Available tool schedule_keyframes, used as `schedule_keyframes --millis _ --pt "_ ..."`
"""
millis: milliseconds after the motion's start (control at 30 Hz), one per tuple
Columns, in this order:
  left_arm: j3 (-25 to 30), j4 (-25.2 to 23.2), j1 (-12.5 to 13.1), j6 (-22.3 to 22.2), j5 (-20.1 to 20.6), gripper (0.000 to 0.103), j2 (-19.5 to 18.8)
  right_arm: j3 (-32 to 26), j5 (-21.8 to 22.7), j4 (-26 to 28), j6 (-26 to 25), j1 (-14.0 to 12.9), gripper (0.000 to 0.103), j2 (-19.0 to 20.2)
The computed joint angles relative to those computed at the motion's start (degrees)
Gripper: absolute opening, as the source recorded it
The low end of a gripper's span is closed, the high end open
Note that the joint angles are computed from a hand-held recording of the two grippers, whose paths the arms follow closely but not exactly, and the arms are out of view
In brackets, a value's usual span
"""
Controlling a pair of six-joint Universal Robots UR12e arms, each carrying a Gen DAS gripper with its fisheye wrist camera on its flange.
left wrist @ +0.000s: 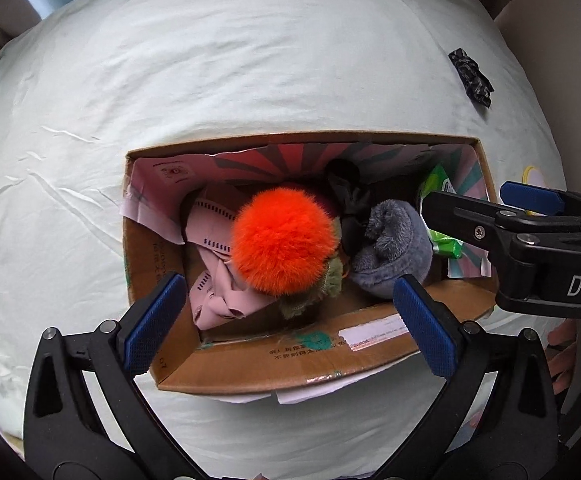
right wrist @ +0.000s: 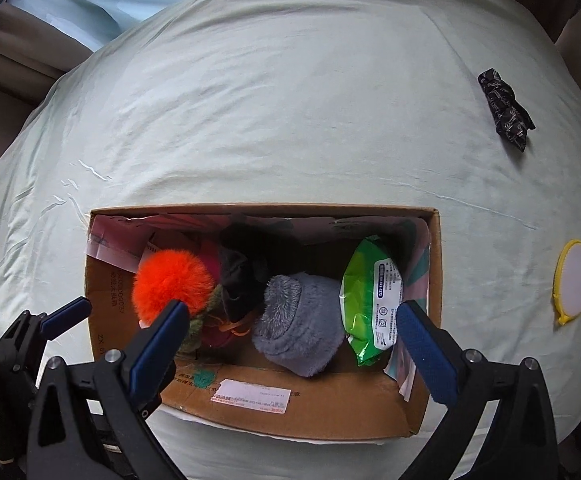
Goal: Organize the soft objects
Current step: 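Open both tools to drop the pompom and wipes into the box, then lift both tools and move them toward the scrunchie and mesh pad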
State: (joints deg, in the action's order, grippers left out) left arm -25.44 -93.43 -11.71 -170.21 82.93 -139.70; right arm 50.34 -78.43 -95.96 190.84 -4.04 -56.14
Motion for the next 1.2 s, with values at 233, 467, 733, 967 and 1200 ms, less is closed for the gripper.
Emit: schedule_keyframes --millis 233,467,733,967,1200 --pt "-5.49 5.07 -0.02 -1.55 0.29 0.103 4.5 2.18 -0.82 -3.09 0.32 0.25 0.103 -3.17" --pt "-12.36 12.76 -0.02 -3.33 0.89 0.103 10.61 6.68 -4.08 -10.08 0.47 0.67 0.103 -8.79" --pt "-20.14 23.64 0.06 -6.48 -0.34 0.103 17.75 13.15 -7.97 -21.5 0.09 0.94 0.103 -15.98" --pt "-24.86 35.04 -0.65 -8.01 0.16 0.103 22.22 18.84 -13.31 -31.5 -0.89 0.4 0.103 -21.47" --pt "-23.39 38.92 -3.32 -9.62 0.59 0.103 21.72 24.11 -14.09 -37.58 0.27 -3.08 0.103 -25.26"
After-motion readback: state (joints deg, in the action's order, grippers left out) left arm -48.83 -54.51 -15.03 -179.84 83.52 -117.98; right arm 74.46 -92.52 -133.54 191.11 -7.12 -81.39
